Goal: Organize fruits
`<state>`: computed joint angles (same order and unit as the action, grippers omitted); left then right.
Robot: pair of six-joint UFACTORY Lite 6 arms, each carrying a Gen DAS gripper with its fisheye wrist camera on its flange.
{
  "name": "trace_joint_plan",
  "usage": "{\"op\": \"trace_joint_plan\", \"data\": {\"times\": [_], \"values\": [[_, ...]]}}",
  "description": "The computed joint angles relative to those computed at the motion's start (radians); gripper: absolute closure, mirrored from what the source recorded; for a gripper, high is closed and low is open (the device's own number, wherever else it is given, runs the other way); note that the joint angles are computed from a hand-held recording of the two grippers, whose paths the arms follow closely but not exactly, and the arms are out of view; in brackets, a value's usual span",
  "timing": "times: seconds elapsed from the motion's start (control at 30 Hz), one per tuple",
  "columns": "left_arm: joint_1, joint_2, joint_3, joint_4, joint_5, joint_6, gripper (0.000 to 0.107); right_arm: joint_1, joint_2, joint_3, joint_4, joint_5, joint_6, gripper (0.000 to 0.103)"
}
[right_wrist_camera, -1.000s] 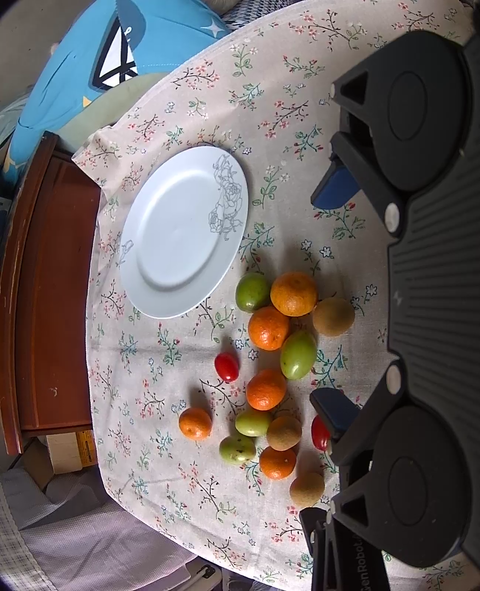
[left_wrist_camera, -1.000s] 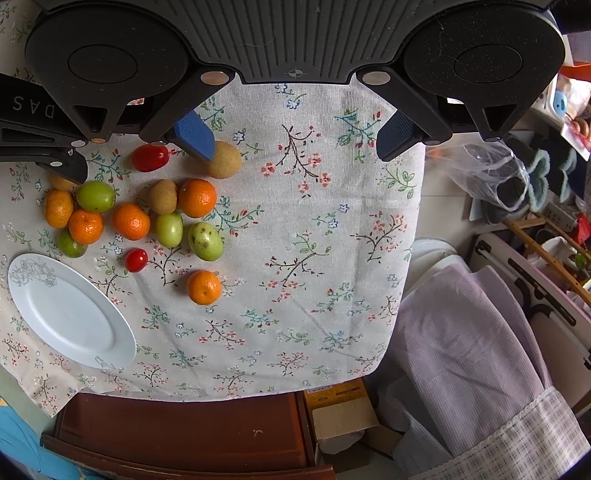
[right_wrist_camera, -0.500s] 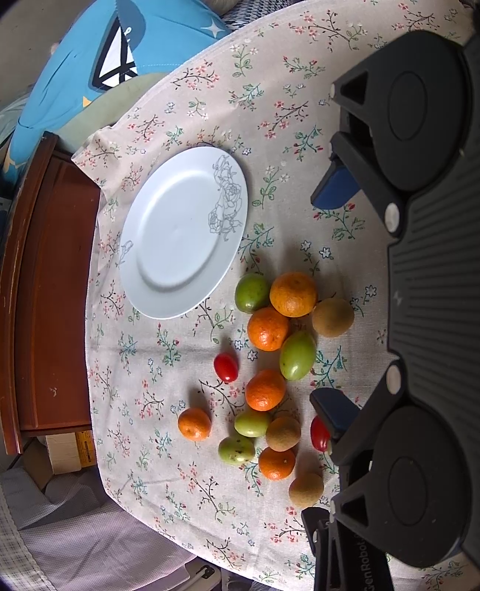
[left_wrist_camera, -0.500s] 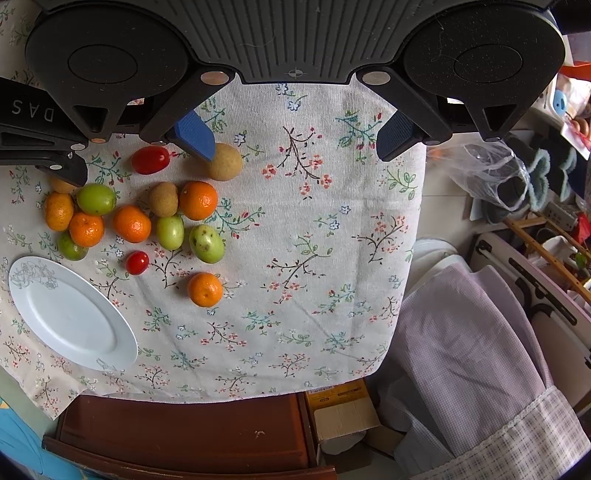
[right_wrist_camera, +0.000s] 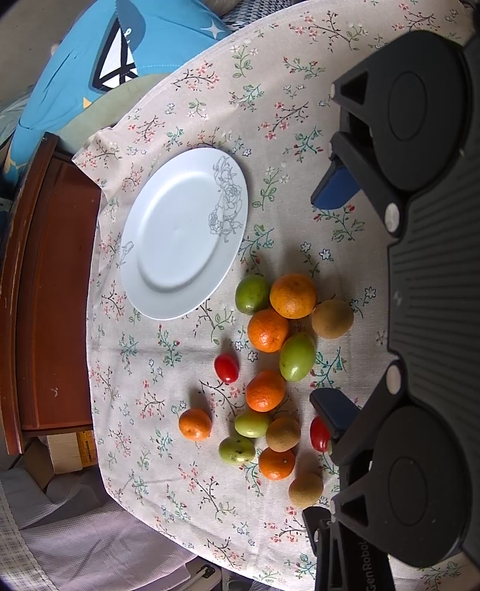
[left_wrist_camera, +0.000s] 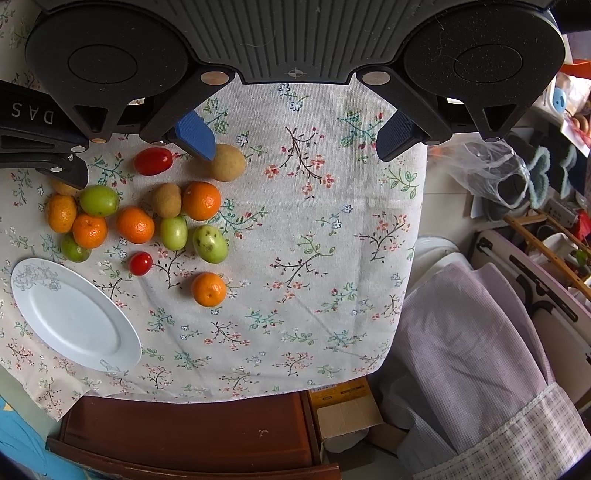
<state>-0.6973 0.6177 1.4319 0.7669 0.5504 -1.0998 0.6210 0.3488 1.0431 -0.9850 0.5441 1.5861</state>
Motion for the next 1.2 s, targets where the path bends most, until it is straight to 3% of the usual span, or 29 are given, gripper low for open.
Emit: {"op": "trace_joint_plan", "data": {"times": [0.23,0.63,0.77,1.0,1.2], "values": [[-0.008,-0.003,-0.007,0.014,-0.021,-0.011,0.012,-0.014,-0.029,-0.041,-0.043,-0.03,0.038,0.001],[0.016,-0.114,-0.146,0.065,-0.135,-0.033,0.011,-0.168,-0.289,-0.301,-0.23,-0.26,0.186,0.001],[0.049,-0.19,-0.223,0.032,-0.19,0.003,0.011,-0.237,-0.399,-0.383,-0.201,-0.332,0.164,0.001],[0.05,-0.285,-0.364,0.208,-0.206,-0.123,0.011,-0.225,-0.52,-0.491,-0.183,-0.321,0.184,0.001],[0.053,-0.282,-0.403,0.36,-0.275,-0.248,0.011,-0.155,-0.554,-0.555,-0.353,-0.313,0.37,0.001]]}}
